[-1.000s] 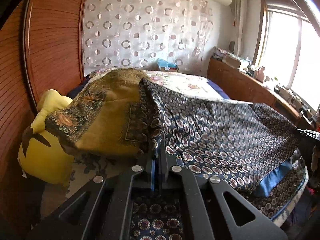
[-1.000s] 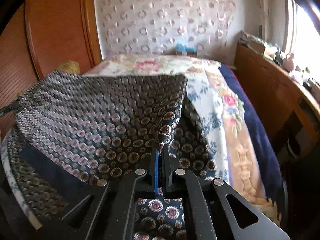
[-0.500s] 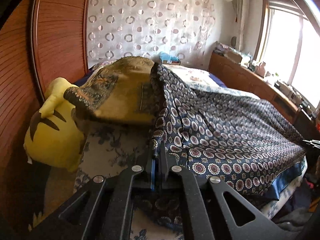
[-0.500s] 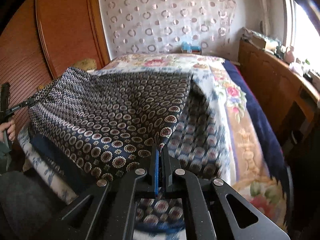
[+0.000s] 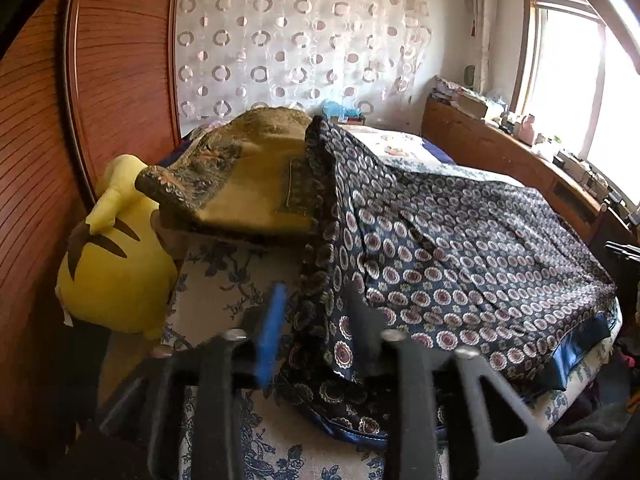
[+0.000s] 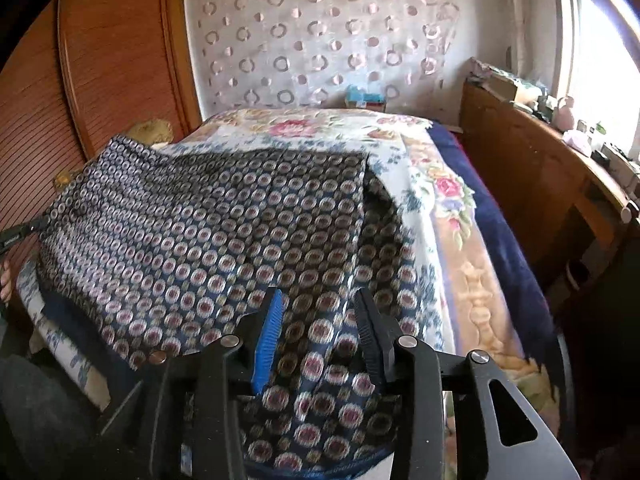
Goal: Fold small clothes
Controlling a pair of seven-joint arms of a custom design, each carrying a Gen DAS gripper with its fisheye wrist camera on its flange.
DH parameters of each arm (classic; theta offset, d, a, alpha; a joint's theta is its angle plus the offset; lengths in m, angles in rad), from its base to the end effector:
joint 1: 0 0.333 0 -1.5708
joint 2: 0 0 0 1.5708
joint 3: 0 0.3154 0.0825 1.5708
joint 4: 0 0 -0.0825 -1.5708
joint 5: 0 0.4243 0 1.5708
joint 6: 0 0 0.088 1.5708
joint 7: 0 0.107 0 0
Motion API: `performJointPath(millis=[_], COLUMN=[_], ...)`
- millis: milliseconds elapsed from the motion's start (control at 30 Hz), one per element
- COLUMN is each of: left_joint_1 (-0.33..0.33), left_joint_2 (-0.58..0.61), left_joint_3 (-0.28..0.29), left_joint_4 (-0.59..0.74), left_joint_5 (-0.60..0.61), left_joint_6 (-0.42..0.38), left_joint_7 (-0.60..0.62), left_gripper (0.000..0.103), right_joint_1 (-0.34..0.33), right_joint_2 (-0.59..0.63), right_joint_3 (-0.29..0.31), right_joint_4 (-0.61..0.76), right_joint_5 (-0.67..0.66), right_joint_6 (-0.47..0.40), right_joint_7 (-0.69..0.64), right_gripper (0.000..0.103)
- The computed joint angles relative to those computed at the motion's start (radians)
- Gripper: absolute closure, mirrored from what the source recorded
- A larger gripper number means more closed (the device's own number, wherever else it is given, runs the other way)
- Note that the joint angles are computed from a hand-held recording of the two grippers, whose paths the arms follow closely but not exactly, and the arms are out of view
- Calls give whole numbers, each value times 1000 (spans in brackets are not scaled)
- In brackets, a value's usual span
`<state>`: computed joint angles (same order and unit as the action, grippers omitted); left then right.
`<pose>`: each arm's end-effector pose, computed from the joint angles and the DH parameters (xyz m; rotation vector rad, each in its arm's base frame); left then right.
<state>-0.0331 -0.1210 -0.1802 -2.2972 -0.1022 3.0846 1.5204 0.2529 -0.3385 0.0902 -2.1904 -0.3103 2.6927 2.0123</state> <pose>0.5663 -0.1167 0.4847 -1.6628 1.7887 -0.9689 0.5052 0.1970 0.6111 -1.7916 1.5718 -0.7253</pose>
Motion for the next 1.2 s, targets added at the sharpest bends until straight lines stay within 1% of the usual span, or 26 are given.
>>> performJointPath(millis=[67, 133, 167, 267, 333, 400, 467, 567, 733, 833, 933, 1000, 1067, 1200], left_joint_1=[6, -13, -10, 3, 21, 48, 56, 55, 42, 36, 33, 27, 22, 8], left_joint_2=[1, 6, 8, 13, 16, 16, 18, 23, 32, 39, 47, 52, 55, 57], left_joint_3=[-2, 14, 12, 1, -12, -32, -35, -31, -17, -12, -9, -4, 1, 9], left_joint_4=[4, 12, 13, 13, 14, 11, 13, 18, 22, 28, 35, 39, 42, 38], left_joint_5=[7, -24, -21, 10, 61, 141, 185, 229, 257, 271, 297, 300, 301, 278], left_joint_6=[-2, -15, -17, -26, -35, -38, -48, -65, -80, -94, -108, -115, -122, -127], left_joint_7=[-7, 25, 23, -4, -44, -115, -153, -191, -212, -223, -246, -249, -250, -230], left_gripper=[55, 47, 41, 41, 41, 41, 41, 41, 41, 41, 41, 41, 41, 41], right_joint_1=[-9, -5, -4, 12, 23, 32, 38, 44, 44, 47, 46, 49, 55, 59], right_joint_2=[1, 25, 41, 79, 107, 136, 158, 179, 195, 200, 213, 217, 220, 234], right_joint_3=[15, 16, 21, 14, 10, 7, 6, 3, 2, 3, 12, 9, 4, 4], right_joint_4=[-1, 15, 20, 37, 55, 73, 84, 93, 103, 107, 123, 130, 134, 150], right_joint_5=[-23, -26, -32, -20, -5, 7, 12, 25, 23, 25, -12, -5, 20, 32], right_joint_6=[2, 5, 13, 24, 23, 21, 18, 12, 6, 1, -16, -24, -27, -39], right_joint_7=[21, 24, 32, 18, 2, -16, -26, -43, -45, -55, -40, -51, -74, -98], right_gripper=[63, 63, 62, 62, 62, 62, 62, 62, 62, 56, 53, 48, 40, 32])
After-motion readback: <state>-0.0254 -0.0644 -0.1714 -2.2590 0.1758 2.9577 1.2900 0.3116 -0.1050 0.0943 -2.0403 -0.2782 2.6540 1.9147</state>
